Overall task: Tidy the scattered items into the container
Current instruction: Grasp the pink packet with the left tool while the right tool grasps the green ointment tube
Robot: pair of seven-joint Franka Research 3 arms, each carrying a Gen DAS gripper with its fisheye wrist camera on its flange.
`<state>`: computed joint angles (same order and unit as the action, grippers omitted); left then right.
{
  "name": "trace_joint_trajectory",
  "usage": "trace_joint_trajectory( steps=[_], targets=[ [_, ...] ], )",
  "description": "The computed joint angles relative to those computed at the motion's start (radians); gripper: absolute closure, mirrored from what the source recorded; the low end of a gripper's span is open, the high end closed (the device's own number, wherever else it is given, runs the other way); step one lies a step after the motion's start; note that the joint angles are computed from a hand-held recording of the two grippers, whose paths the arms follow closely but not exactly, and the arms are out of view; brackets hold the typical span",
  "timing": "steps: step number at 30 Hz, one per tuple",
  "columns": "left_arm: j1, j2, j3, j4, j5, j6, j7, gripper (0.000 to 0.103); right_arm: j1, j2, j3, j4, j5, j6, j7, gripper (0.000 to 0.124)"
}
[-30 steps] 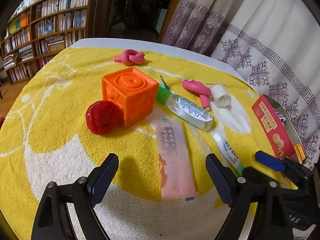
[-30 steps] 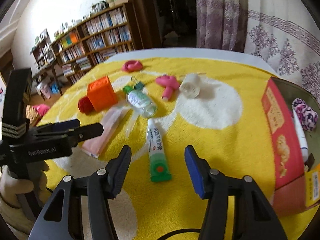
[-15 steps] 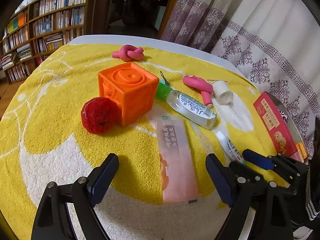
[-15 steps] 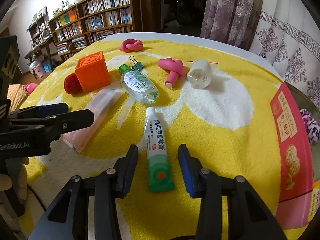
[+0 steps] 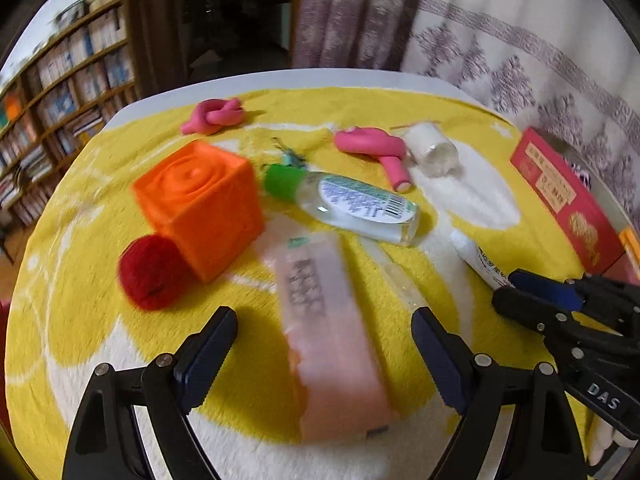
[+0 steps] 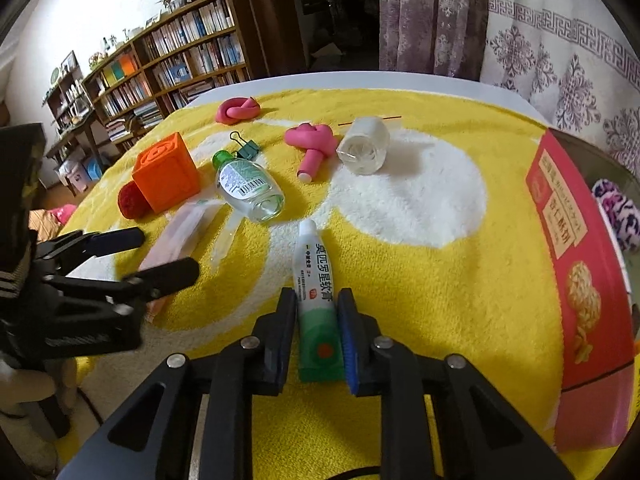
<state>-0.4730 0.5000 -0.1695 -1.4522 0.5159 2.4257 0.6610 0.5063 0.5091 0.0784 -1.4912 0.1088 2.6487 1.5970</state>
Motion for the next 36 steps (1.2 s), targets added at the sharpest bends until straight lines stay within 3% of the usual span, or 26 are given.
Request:
trace_joint_trajectory(
  steps=[3, 6, 9, 11, 22, 32, 34, 36],
  targets=[
    [-0.001, 0.024, 0.001, 0.035, 0.003, -0.014, 0.025, 0.013, -0.011, 0.001, 0.013, -0.001, 0.021, 0.002, -0.014, 0.101],
    [-0.007, 0.039, 0.008, 0.06, 0.008, -0.027, 0.039, 0.02, -0.023, 0.003, 0.024, 0.0, 0.048, 0.003, -0.029, 0.101],
    [-0.015, 0.036, 0.021, 0.056, 0.022, -0.015, 0.013, 0.04, -0.024, 0.002, 0.024, -0.001, 0.058, 0.005, -0.036, 0.101],
    [-0.017, 0.023, 0.028, 0.037, 0.03, 0.002, -0.026, 0.062, -0.022, 0.002, 0.022, -0.003, 0.061, 0.01, -0.035, 0.101],
    [-0.024, -0.035, 0.004, -0.031, 0.041, 0.088, -0.08, 0.064, -0.03, -0.028, 0.027, -0.058, 0.093, 0.102, -0.037, 0.101],
    [-0.056, -0.033, 0.0, 0.029, 0.088, 0.089, -0.068, 0.064, -0.05, -0.071, 0.04, -0.128, 0.139, 0.219, -0.045, 0.106],
    [-0.062, -0.031, 0.003, 0.037, 0.092, 0.085, -0.068, 0.064, -0.074, -0.074, 0.066, -0.135, 0.171, 0.222, -0.076, 0.106],
    [-0.065, -0.037, 0.007, 0.029, 0.094, 0.085, -0.081, 0.064, -0.13, -0.062, 0.132, -0.112, 0.248, 0.18, -0.162, 0.106]
  ],
)
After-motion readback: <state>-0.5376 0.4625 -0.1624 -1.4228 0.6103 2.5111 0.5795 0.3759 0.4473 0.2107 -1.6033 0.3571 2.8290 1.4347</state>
